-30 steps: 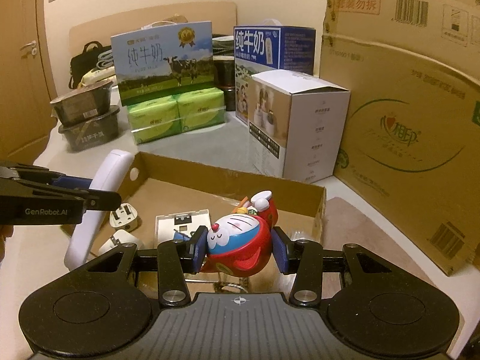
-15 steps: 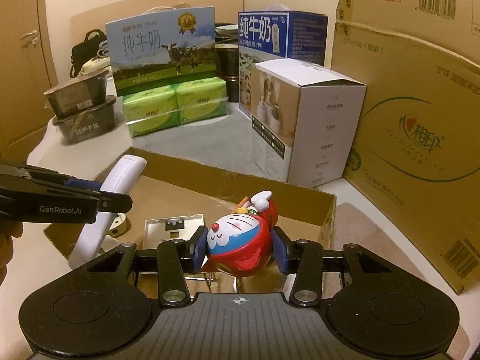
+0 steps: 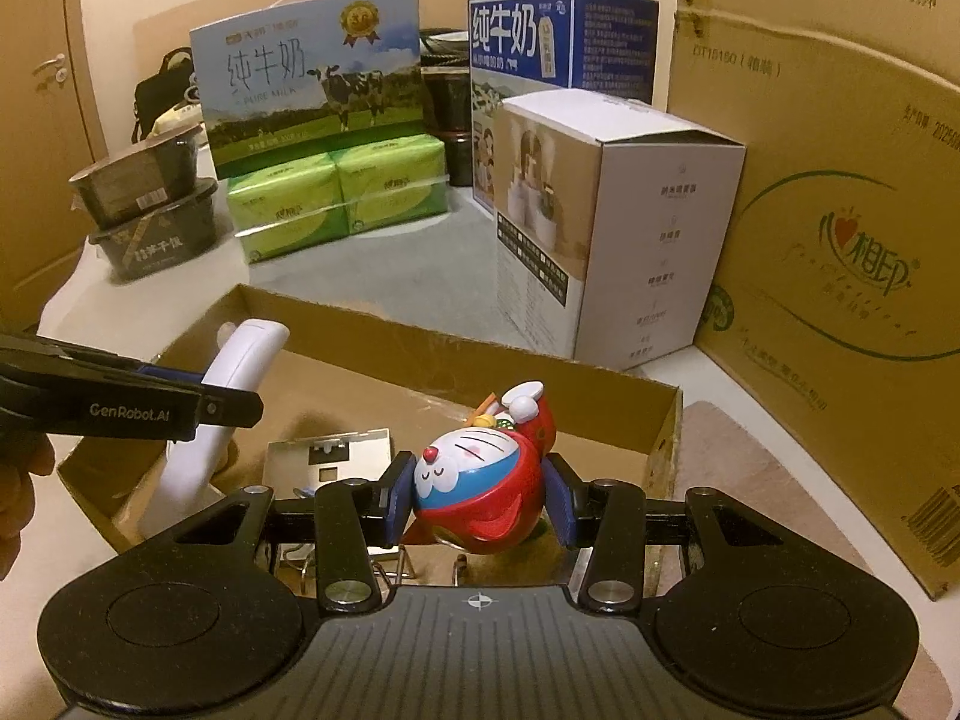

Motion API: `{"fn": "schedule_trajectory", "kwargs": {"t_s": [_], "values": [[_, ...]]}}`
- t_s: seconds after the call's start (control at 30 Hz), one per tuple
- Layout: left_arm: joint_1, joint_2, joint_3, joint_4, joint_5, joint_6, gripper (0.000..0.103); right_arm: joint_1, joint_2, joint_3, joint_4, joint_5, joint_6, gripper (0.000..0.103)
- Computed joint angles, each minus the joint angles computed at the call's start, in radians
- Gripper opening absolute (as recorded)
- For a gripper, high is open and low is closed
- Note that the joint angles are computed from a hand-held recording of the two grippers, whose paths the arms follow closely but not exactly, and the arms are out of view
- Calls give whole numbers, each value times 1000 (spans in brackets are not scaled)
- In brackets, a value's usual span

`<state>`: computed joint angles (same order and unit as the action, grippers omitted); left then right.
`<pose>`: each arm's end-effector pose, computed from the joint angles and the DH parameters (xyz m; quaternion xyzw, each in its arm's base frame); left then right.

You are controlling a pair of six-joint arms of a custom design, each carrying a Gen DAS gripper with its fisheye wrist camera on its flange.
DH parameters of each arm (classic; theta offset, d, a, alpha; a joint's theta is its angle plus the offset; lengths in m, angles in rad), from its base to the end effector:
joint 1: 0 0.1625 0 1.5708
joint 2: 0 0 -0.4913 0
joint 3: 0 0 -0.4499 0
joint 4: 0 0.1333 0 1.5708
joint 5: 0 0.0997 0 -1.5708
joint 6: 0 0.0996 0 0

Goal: Organize rigid objects
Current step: 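Open left tool to drop the white remote into the box, then open right tool to drop the red figure into the box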

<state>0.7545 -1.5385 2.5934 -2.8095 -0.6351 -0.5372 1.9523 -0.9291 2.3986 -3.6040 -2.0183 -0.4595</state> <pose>-0.1063 -0.3930 0.2223 0.0826 0.8859 -0.3451 0.2988 0.2594 -0.4043 0.0858 0.3260 -0.8802 0.2627 0.2235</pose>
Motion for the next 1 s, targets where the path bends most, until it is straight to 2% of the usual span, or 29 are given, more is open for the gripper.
{"fn": "schedule_trajectory", "kwargs": {"t_s": [0.13,0.4,0.47,0.53,0.63,1.0], "values": [[-2,-9,9,-11,24,-12,39,-8,4,-1,1,2,0,45],[-33,-42,28,55,53,-20,41,-19,2,4,12,9,14,45],[-43,-46,34,68,59,-18,47,-21,0,6,17,13,21,45],[-52,-46,38,75,68,-16,60,-21,-1,6,21,13,28,45],[-60,-45,42,81,74,-12,73,-21,-4,6,24,17,37,45],[-76,-45,47,116,99,-3,102,-22,0,0,26,28,53,45]]}}
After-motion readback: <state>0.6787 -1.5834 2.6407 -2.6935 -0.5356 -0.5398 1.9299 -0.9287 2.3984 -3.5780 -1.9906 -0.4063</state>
